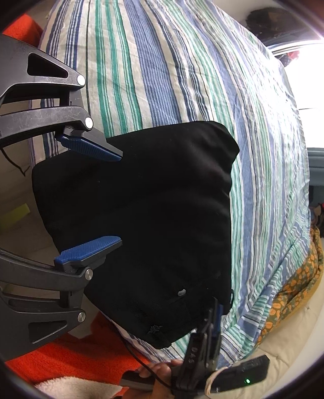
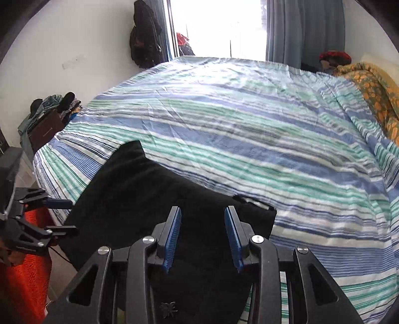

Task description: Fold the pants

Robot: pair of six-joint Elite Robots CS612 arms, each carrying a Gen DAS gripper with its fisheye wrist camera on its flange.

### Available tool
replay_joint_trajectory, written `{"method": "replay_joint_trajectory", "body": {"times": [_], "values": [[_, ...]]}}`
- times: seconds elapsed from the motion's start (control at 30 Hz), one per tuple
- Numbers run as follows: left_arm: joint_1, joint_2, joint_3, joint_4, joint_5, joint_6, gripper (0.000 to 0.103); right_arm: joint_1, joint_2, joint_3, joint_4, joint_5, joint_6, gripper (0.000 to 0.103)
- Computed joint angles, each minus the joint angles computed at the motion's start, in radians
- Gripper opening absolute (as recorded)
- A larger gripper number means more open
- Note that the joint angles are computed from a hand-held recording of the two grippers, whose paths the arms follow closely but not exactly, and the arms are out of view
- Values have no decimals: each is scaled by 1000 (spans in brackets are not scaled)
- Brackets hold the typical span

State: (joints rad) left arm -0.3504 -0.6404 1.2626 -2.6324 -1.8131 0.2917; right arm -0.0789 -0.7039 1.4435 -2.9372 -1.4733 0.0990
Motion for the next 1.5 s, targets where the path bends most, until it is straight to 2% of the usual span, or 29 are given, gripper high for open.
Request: {"method": "replay_joint_trajectory", "body": {"times": [0.07,0.17,0.4,0.5,0.57,0.63,0.73,0.9,1.5], "values": [[0,2,-1,4,5,0,65,4,18,-7,39,-14,7,37],[0,3,0,-5,5,-1,65,12,14,12,-6,-43,-4,37],[3,7,-2,-34,0,-31,65,18,-52,90,-64,-15,-15,37],[4,11,-6,-31,2,-40,69,26,-82,137,-96,10,-23,37],[2,17,-13,-6,12,-39,72,31,-88,156,-78,29,-17,37],[-5,20,-13,5,39,-22,77,38,-80,159,-16,30,-3,37],[-14,24,-5,1,77,-3,85,39,-61,165,-19,32,36,38],[-10,33,-20,28,62,-45,91,30,-56,169,-35,57,57,38],[-22,40,-27,37,85,-55,94,32,-55,171,-40,52,65,38]]}}
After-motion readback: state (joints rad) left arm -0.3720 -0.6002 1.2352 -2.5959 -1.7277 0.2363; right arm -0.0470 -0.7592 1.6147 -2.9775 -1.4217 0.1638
